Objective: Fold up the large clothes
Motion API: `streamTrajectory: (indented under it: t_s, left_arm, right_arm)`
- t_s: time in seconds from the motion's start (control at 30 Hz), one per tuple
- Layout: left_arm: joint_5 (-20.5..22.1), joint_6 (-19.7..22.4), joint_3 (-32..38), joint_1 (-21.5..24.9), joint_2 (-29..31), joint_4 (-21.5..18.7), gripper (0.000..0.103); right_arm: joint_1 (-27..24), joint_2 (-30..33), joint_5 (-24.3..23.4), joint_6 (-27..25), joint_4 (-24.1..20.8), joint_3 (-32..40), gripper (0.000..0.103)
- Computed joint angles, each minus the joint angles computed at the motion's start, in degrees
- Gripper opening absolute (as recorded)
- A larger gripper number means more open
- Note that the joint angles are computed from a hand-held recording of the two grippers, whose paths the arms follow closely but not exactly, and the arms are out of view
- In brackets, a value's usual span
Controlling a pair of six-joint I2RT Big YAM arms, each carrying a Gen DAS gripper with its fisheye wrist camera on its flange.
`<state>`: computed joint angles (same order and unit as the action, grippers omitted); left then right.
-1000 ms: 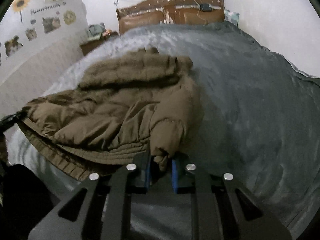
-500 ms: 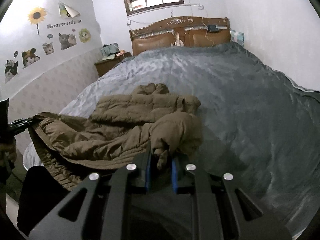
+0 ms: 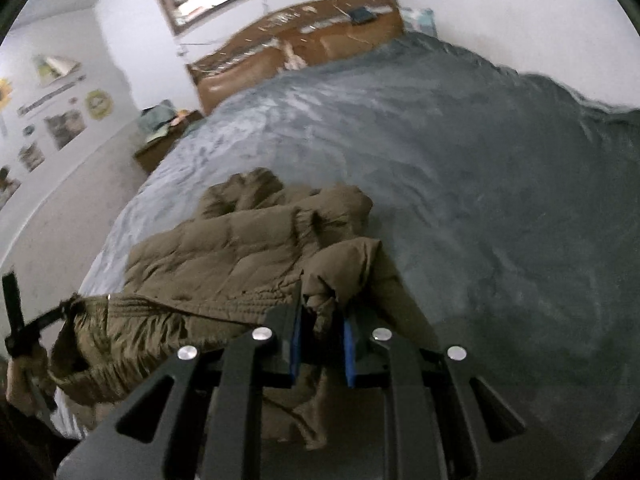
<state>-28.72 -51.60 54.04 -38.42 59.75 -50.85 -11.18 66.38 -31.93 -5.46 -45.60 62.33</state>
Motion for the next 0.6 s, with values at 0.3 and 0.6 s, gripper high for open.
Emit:
streamTrajectory:
  t_s: [0.3, 0.6]
  left_arm:
    - [1.5, 2.4, -6.0, 7.6, 2.6, 9.6, 0.08]
    - [-0.3, -0.2, -15.4, 3.7, -18.1, 15.9, 0.1]
  right_arm:
    - [6.6, 8.6, 8.5, 6.6, 12.4, -0.9, 0.031]
    - [-1.6, -3.9, 3.6, 10.0, 30.5, -10.8, 0.099]
